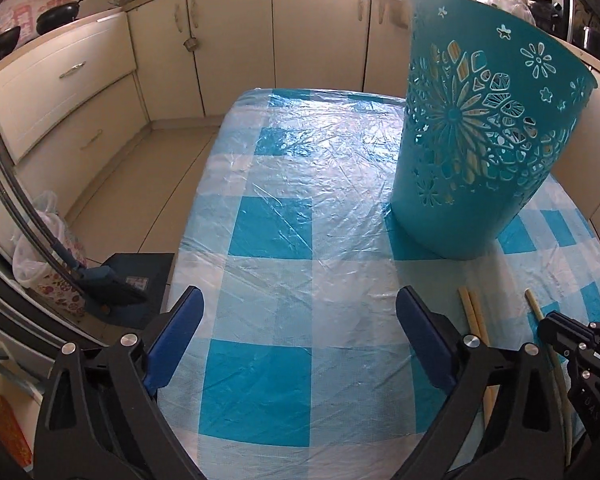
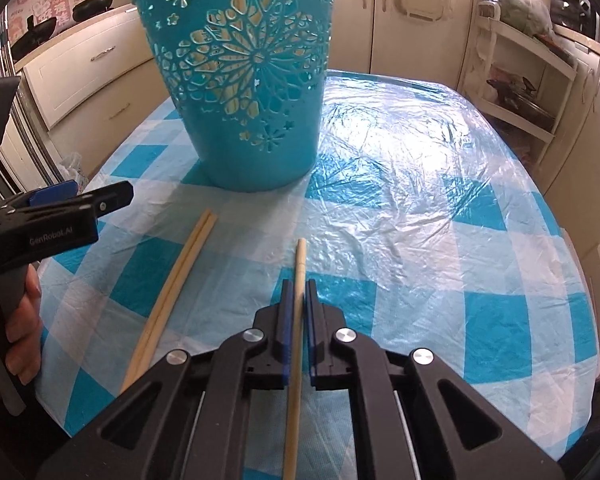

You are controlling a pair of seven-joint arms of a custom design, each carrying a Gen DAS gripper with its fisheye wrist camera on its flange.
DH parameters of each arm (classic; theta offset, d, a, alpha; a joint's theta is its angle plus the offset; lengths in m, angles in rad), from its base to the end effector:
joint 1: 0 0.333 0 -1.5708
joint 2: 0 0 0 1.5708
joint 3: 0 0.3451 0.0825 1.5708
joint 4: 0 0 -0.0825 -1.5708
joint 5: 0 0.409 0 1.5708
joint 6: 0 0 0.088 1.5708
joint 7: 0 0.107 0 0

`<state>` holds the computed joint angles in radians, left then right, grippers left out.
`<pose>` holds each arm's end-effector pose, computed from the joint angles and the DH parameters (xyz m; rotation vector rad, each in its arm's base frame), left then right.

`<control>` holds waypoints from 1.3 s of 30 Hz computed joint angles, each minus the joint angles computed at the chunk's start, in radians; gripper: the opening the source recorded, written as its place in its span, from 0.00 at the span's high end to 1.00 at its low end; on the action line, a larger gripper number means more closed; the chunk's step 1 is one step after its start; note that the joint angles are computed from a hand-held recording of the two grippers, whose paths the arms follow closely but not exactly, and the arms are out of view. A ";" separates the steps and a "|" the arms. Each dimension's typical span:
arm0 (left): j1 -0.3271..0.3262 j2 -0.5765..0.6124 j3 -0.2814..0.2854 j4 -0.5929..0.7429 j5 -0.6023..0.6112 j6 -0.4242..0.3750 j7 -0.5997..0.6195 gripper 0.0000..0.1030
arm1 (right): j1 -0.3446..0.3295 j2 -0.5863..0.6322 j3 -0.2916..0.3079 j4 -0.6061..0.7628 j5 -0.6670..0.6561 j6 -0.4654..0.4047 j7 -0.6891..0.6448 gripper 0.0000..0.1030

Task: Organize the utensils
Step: 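Lower the left tool back to the table while the right tool closes on a chopstick, then lift the chopstick in the right tool over the teal basket and open it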

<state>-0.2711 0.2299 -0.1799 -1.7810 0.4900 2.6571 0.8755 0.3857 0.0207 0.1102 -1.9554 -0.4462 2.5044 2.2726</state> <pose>0.6261 -0.3059 0.5181 -1.7415 1.9183 -0.7536 0.5508 0.3009 0.5423 -1.9380 1.7834 -0.5998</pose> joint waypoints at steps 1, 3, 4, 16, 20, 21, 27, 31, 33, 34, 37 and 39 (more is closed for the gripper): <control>0.000 0.001 0.000 0.001 0.000 -0.002 0.003 0.10 | 0.001 0.001 0.000 0.002 -0.005 -0.001 -0.002 0.93; -0.002 0.002 0.000 0.004 0.002 -0.010 0.004 0.09 | 0.003 0.001 0.001 0.000 -0.025 -0.002 0.000 0.93; -0.002 0.004 -0.002 0.007 -0.001 -0.015 0.008 0.09 | 0.004 0.000 0.001 -0.002 -0.031 0.000 0.003 0.94; 0.001 0.028 -0.016 0.041 -0.061 -0.067 0.078 0.09 | -0.003 -0.004 -0.002 -0.007 0.006 0.017 -0.031 0.94; 0.003 0.030 -0.018 0.045 -0.086 -0.072 0.093 0.09 | -0.018 -0.032 -0.006 -0.044 0.091 0.070 -0.038 0.94; 0.003 0.030 -0.017 0.044 -0.090 -0.073 0.094 0.09 | -0.022 -0.042 -0.005 -0.054 0.111 0.087 -0.040 0.94; 0.004 0.034 -0.019 0.049 -0.109 -0.078 0.109 0.09 | -0.042 -0.098 0.001 -0.104 0.281 0.215 -0.126 0.94; 0.005 0.035 -0.018 0.051 -0.119 -0.081 0.112 0.09 | -0.049 -0.135 0.005 -0.115 0.399 0.318 -0.197 0.94; 0.004 0.036 -0.018 0.052 -0.120 -0.081 0.112 0.09 | -0.056 -0.143 0.010 -0.099 0.437 0.366 -0.220 0.94; 0.005 0.036 -0.018 0.052 -0.121 -0.082 0.115 0.09 | -0.057 -0.142 0.010 -0.084 0.462 0.395 -0.237 0.94; 0.004 0.038 -0.017 0.055 -0.120 -0.085 0.117 0.09 | -0.076 -0.120 0.025 -0.016 0.458 0.452 -0.241 0.94; 0.003 0.039 -0.015 0.056 -0.116 -0.085 0.115 0.09 | -0.097 -0.083 0.041 0.057 0.392 0.487 -0.194 0.94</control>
<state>-0.2677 0.2693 -0.1948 -1.7254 0.3738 2.5719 0.9908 0.2888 -0.0619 0.1509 -1.8986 -0.0537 2.9910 2.0787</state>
